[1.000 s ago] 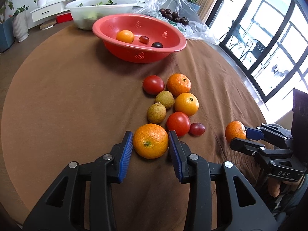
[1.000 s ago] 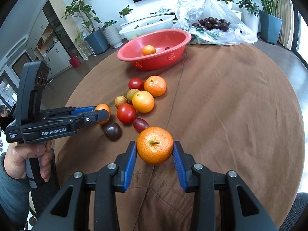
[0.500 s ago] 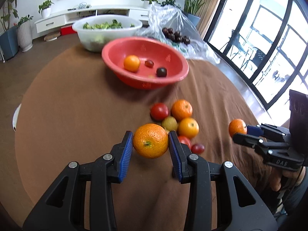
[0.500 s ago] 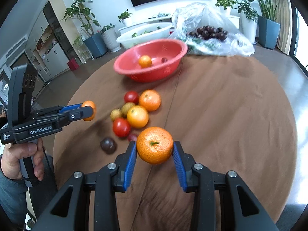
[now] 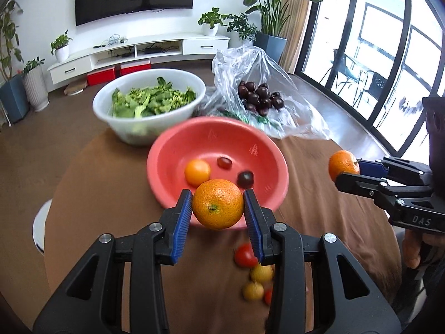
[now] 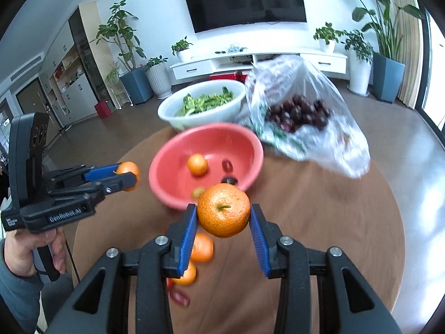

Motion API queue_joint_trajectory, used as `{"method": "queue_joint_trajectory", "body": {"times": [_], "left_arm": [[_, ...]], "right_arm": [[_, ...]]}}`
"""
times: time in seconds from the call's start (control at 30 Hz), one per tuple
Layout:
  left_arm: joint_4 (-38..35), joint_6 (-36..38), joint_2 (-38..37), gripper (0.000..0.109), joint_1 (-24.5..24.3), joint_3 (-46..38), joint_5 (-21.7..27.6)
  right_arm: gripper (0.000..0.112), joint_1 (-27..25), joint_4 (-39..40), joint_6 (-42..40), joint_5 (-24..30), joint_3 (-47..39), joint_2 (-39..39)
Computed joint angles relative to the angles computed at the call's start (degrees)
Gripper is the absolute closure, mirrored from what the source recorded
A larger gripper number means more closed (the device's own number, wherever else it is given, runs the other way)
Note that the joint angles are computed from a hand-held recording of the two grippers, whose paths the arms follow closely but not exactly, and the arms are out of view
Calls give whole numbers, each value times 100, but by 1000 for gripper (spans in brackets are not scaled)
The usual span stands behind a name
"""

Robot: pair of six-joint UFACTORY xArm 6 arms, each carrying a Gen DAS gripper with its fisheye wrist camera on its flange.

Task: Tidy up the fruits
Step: 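Carry both oranges over the red basin and open both tools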

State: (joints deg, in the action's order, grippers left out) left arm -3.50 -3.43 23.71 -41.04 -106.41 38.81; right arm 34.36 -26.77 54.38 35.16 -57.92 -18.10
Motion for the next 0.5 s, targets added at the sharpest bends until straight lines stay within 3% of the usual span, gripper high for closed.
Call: {"method": "queue_joint_trajectory", "body": {"times": [0.2,0.5], "left_arm": [[69,152,1179,73,39,-1630,722],[76,257,2268,73,79,-2943,1267]], "right_arm": [[72,-229,343,-721,-72,-806,899],[72,-493,1197,-1595,-23,-1530,1984]]}}
